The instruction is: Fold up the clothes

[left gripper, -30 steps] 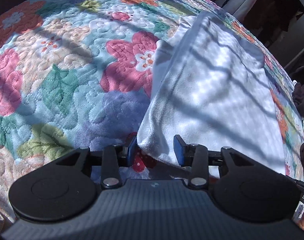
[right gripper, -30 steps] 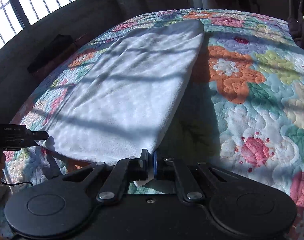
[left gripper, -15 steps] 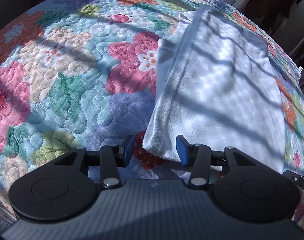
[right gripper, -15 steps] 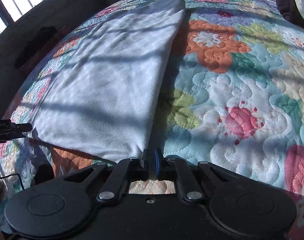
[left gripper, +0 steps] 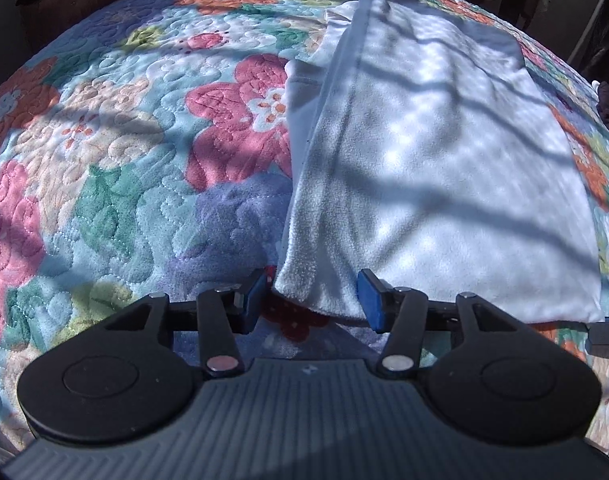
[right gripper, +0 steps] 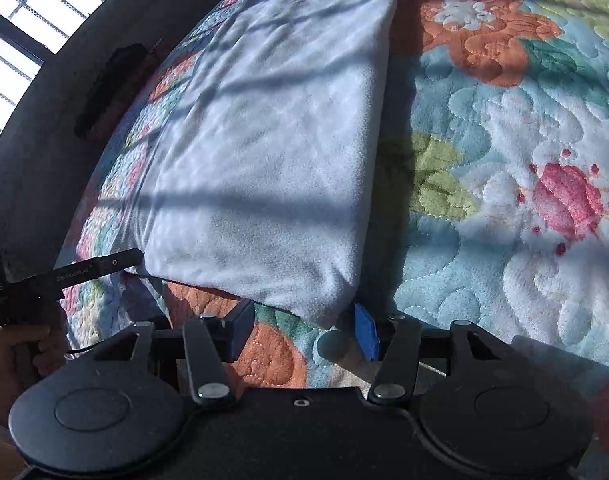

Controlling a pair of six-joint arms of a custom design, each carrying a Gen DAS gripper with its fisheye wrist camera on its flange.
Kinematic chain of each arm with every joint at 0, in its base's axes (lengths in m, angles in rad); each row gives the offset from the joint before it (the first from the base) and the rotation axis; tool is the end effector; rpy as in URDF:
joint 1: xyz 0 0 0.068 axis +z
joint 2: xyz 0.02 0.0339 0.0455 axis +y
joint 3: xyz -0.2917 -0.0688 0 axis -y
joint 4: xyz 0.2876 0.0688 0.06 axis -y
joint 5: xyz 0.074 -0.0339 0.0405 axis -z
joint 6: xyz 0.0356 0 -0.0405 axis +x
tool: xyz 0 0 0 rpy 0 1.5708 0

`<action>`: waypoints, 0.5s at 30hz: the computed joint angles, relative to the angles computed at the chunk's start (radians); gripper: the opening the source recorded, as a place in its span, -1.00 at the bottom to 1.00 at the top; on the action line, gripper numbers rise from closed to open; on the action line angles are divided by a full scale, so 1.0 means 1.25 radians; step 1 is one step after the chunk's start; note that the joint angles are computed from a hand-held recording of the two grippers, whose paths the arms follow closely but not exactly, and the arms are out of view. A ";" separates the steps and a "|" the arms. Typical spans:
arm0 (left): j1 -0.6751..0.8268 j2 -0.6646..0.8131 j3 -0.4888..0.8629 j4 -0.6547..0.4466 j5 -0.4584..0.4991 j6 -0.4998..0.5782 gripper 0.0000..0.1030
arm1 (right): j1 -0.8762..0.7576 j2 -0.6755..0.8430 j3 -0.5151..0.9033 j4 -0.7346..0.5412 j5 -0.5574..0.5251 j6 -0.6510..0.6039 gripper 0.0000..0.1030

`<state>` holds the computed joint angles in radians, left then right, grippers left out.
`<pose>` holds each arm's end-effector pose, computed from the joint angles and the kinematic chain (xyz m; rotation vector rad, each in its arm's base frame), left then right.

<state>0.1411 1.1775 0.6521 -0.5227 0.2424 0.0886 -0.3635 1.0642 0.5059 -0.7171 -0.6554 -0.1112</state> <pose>0.2401 0.0255 0.1965 0.0163 2.5880 -0.2337 0.1796 -0.0451 0.1693 0.1969 2.5993 0.7692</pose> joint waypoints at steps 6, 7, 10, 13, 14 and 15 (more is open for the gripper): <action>0.001 0.026 0.046 -0.077 -0.028 -0.011 -0.03 | -0.039 -0.023 -0.010 0.036 0.003 0.039 0.14; -0.009 0.027 0.044 -0.073 -0.037 -0.014 -0.02 | -0.072 -0.033 -0.020 0.068 0.021 0.064 0.14; -0.024 0.030 0.041 -0.068 -0.037 -0.024 -0.02 | -0.161 0.056 0.000 0.088 -0.063 0.083 0.14; -0.026 0.030 0.041 -0.063 -0.002 -0.019 -0.05 | -0.191 0.162 0.027 0.075 -0.146 0.086 0.14; -0.025 0.028 0.037 -0.056 0.017 -0.014 -0.06 | -0.180 0.177 0.028 0.076 -0.153 0.091 0.14; -0.026 0.028 0.031 -0.042 0.035 -0.013 -0.05 | -0.167 0.188 0.030 0.076 -0.157 0.095 0.14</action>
<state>0.1088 1.2121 0.6905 -0.5756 0.2862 0.0725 -0.5725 1.2987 0.5431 -0.6226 -0.8520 0.0073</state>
